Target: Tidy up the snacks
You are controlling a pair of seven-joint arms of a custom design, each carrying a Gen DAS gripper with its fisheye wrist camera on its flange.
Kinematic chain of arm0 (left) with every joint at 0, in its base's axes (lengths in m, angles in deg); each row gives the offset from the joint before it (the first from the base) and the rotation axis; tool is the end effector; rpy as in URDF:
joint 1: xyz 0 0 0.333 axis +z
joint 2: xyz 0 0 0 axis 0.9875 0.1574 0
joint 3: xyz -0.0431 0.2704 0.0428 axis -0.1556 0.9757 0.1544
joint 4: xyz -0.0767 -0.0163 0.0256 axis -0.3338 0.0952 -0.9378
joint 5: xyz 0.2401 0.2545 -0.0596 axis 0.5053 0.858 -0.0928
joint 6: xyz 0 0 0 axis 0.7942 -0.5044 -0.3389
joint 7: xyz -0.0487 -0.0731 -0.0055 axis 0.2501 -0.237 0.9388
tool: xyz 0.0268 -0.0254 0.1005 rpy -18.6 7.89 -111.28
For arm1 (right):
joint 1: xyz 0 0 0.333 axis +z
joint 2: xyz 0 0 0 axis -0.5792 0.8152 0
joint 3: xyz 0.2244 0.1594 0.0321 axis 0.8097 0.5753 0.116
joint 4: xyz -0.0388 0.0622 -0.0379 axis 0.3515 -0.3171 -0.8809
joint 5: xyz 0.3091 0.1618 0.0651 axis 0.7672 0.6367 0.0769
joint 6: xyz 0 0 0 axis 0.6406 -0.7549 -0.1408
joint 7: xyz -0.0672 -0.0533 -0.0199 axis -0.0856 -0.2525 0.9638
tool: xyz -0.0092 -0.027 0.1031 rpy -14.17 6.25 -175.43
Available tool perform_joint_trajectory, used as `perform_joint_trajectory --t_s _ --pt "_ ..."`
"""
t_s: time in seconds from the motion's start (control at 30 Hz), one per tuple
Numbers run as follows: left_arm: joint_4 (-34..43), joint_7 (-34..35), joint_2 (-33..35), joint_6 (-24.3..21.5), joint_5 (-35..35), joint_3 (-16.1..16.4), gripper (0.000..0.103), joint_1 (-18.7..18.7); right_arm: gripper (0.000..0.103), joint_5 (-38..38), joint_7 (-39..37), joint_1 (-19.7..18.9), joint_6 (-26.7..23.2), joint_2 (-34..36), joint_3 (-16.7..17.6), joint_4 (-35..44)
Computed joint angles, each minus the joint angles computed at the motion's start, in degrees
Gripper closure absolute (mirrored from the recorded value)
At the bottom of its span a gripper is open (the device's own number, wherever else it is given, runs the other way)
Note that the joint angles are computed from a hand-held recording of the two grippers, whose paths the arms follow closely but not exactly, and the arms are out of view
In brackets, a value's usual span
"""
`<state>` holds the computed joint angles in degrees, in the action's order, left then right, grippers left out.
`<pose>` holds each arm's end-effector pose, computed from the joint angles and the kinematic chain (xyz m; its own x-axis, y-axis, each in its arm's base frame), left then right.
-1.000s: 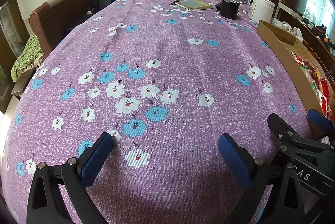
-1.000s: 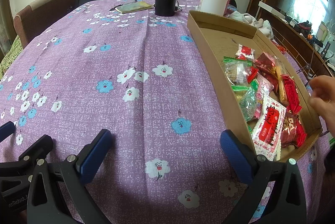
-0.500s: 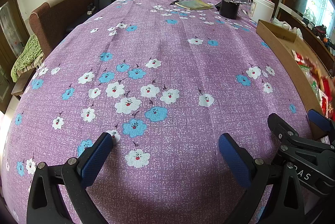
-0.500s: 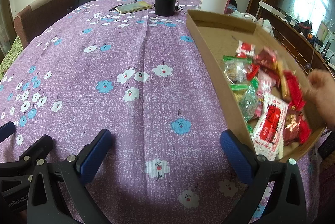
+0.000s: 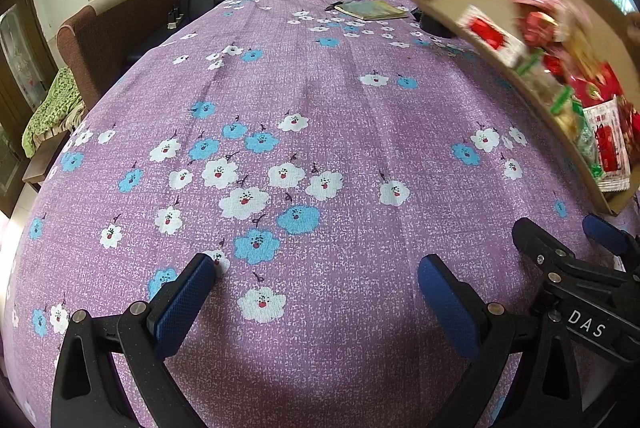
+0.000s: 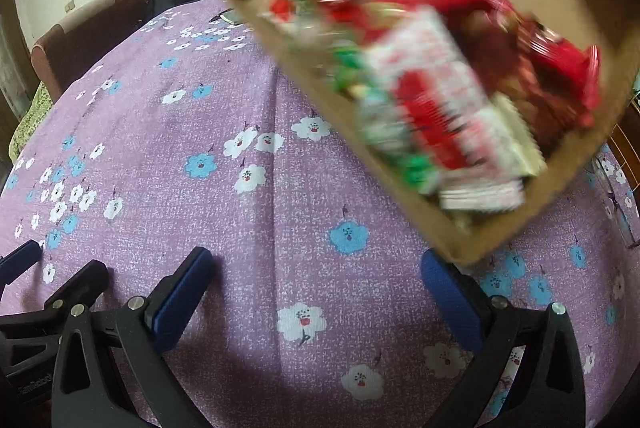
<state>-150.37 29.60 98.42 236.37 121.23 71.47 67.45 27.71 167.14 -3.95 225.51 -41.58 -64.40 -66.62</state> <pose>0.5942 -0.1642 0.3853 0.1413 -0.9900 0.0014 -0.8084 -0.1161 -0.5771 0.6264 0.3674 0.3775 0.0727 -0.9972 0.0166 -0.7924 -0.0679 -0.6062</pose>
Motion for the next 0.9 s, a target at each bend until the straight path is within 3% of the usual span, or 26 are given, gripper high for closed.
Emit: perform_joint_trajectory --t_s 0.9 --pt "0.0 0.0 0.1 0.0 0.0 0.1 0.000 -0.1 0.000 0.0 0.0 0.2 -0.5 0.1 0.0 0.4"
